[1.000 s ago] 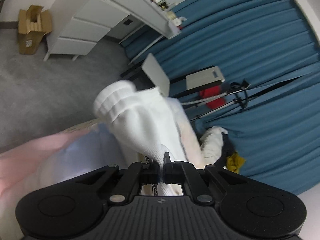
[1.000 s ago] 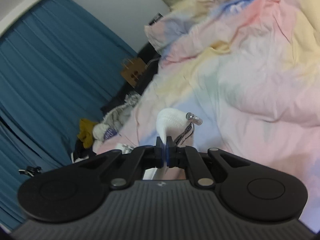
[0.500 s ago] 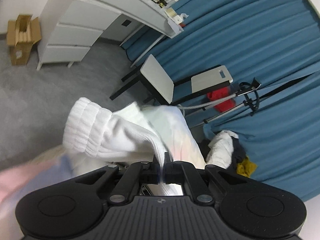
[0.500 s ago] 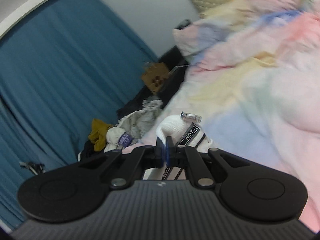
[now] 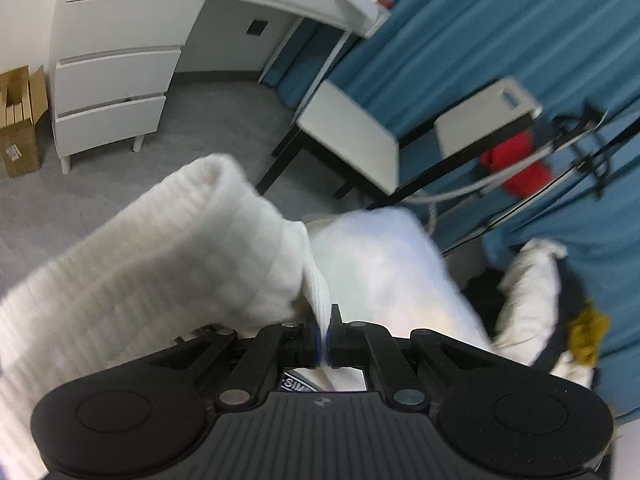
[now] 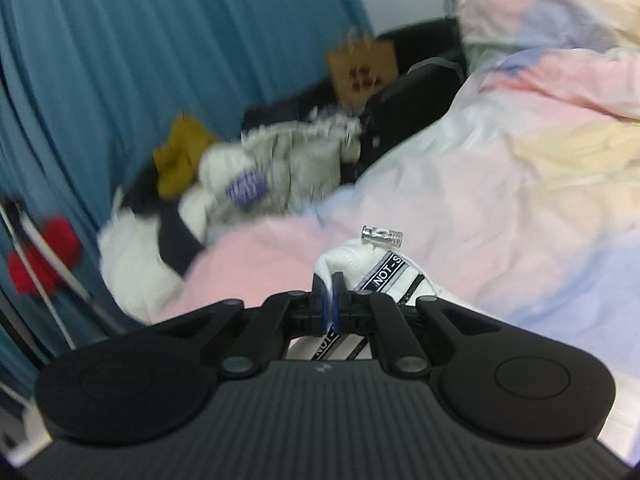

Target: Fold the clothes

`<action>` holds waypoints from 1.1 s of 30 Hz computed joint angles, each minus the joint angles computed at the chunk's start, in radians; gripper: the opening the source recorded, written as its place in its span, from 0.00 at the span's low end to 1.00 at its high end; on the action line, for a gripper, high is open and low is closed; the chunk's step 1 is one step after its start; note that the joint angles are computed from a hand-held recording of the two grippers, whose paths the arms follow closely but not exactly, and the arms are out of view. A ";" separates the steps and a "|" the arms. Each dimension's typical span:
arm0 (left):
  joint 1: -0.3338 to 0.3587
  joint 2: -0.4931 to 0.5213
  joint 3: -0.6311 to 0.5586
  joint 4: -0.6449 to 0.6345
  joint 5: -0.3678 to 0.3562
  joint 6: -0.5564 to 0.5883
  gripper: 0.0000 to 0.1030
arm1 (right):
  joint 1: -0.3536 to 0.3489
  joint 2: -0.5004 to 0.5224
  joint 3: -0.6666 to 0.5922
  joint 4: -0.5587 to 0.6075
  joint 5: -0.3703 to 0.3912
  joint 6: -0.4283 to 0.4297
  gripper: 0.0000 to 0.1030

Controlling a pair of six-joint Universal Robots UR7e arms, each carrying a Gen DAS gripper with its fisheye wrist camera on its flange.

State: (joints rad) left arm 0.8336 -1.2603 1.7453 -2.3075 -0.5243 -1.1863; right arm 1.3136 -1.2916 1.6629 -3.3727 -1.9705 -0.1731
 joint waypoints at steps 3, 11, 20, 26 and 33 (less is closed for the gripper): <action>0.042 0.039 -0.022 -0.025 -0.029 0.076 0.07 | -0.022 -0.001 0.007 0.038 0.057 0.010 0.12; 0.010 -0.051 0.090 -0.198 -0.092 0.285 0.37 | -0.068 -0.156 0.166 -0.007 0.267 -0.057 0.53; -0.283 -0.308 0.440 -0.219 -0.015 0.113 0.73 | -0.165 -0.377 0.523 -0.264 0.360 0.321 0.74; -0.463 -0.511 0.548 0.140 -0.009 -0.309 0.81 | -0.331 -0.523 0.686 -0.269 0.495 0.576 0.74; -0.439 -0.641 0.662 0.066 -0.116 -0.544 0.84 | -0.528 -0.567 0.696 0.036 0.809 0.654 0.74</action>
